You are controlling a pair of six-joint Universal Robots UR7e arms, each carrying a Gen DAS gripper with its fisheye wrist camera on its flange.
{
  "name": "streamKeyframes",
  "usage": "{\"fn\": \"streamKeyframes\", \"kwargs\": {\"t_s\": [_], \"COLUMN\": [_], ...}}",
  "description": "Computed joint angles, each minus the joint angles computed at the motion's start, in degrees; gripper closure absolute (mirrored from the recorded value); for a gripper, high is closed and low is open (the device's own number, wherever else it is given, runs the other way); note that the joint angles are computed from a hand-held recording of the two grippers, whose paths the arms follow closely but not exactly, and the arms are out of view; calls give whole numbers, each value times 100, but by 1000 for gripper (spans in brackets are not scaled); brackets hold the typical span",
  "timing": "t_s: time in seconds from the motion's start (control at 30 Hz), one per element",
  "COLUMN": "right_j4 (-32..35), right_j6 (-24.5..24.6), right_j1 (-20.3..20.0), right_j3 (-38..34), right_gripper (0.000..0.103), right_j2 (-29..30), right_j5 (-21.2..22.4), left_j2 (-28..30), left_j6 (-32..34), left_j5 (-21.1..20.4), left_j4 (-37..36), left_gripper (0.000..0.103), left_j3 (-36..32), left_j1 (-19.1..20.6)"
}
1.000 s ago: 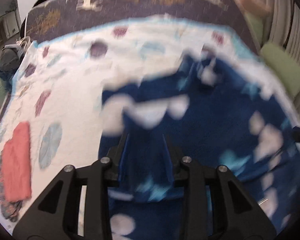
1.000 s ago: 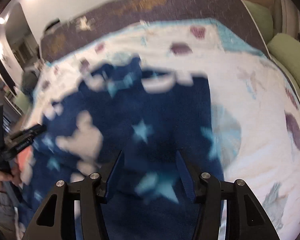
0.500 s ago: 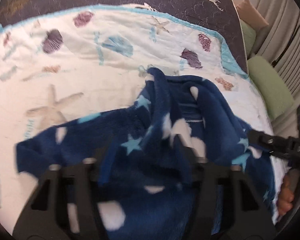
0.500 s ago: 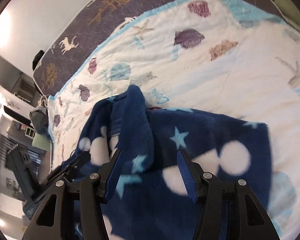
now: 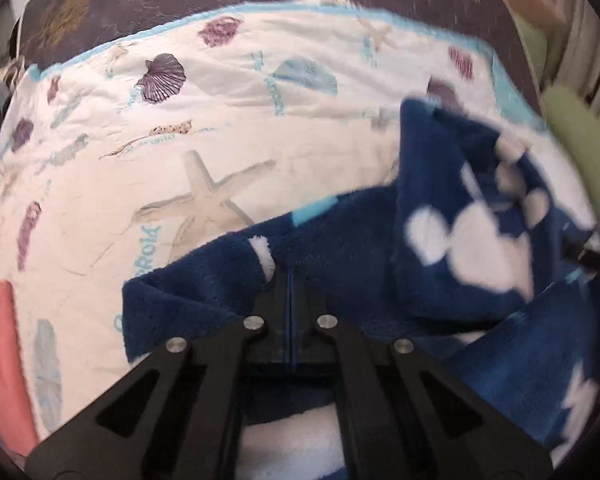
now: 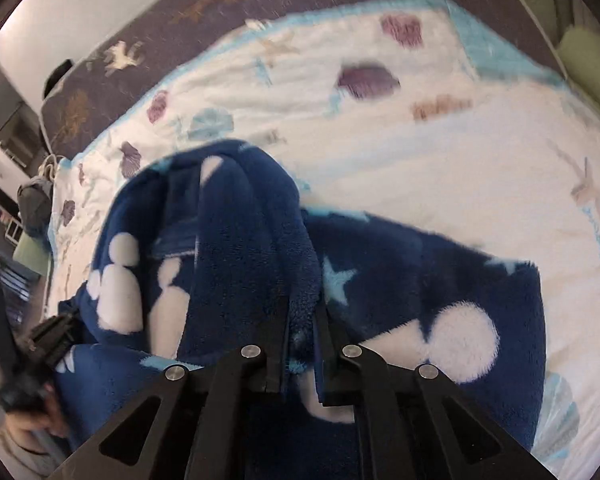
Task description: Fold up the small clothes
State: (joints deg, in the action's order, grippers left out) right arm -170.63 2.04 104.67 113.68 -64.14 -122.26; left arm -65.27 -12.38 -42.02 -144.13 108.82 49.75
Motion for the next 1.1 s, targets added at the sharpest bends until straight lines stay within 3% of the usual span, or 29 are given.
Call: {"fn": "streamKeyframes", "kwargs": {"t_s": [0.1,0.2,0.27,0.33,0.43,0.53,0.7,0.77,0.9,0.93,1.0,1.1], "right_j4": [-64,-719,-896,-551,239,-455,-668,-831,-945,-919,-889,-1019], "right_j6": [32,-216,-380,-346,90,-142,-315,-477,-702,-709,-732,-659], "right_j1": [136,342,388,315,231,20,320,439,724,800,924,1195], "right_j3": [0,83,119,39,-254,-8,86,250,829,1016,1347,1885], "right_gripper": [86,85,84,87,93,94,90,90,88,87,86,79], "right_j2": [-67,-63,-62,-62,289,336,296,137,-436,-616,-941,-1356], "right_j5": [-224,-444,-154,293,-225,103,-395,-479,-520,-559,-604,-826], "left_j2": [-165,-185,-96,161,730,746,588,433,-131,-347,-679,-1230], "left_j6": [38,363,505,545,356,647,1032,1255,1249,1122,1003,723], "left_j5": [-201,-605,-899,-1026,-269,-167,492,537,600,695,970,1459], "left_j4": [-334,-912,-1099,-938,-169,-813,-928,-1132,-1169,-1071,-1097,-1003], "left_gripper": [102,102,100,96,96,96,96,93,73,69,50,41], "left_j3": [101,157,117,-31,-327,-69,212,379,850,1041,1436,2084], "left_j1": [-145,-341,-371,-362,-230,-246,-625,-726,-1039,-1178,-1452,-1915]}}
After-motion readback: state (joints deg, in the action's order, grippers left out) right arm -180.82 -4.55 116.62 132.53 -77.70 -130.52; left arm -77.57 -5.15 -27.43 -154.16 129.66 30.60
